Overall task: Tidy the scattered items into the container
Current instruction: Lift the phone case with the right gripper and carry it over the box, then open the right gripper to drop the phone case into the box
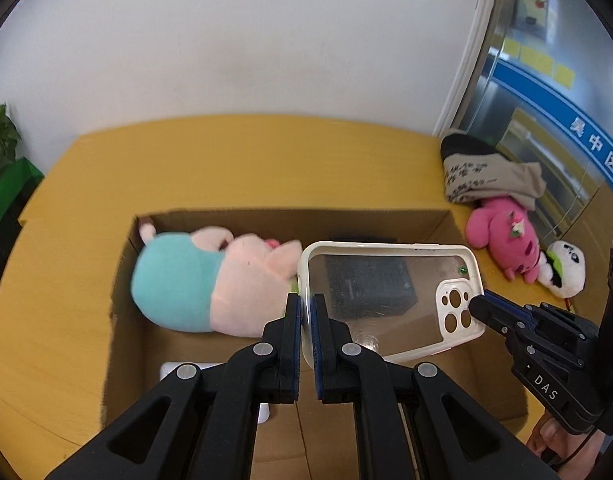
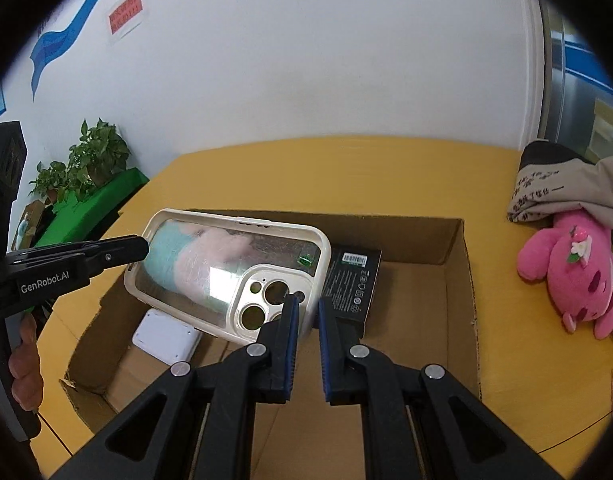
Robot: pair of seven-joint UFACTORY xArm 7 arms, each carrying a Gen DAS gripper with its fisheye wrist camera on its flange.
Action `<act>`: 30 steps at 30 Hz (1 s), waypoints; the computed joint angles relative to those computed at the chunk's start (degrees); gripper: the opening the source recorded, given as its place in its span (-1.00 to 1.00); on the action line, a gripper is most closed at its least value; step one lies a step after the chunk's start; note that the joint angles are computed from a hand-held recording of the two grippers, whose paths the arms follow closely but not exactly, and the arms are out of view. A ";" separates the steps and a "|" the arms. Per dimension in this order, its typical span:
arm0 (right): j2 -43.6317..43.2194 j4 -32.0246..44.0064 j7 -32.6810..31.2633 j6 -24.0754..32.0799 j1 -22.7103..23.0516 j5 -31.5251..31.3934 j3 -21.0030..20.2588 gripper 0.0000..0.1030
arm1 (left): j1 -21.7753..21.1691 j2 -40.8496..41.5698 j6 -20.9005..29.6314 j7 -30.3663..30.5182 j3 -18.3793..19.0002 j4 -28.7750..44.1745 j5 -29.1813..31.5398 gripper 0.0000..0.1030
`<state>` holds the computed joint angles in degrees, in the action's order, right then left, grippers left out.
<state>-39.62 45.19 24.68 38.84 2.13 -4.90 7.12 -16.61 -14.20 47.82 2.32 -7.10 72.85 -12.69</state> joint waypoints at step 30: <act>10.61 2.43 -8.43 14.70 3.32 8.77 -4.74 -0.78 | -0.23 7.40 10.21 -4.31 -1.34 -1.67 5.12 -0.94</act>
<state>-29.01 47.61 16.25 53.54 5.46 3.87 2.38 -16.84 -6.80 58.03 -1.99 -8.44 71.18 -7.56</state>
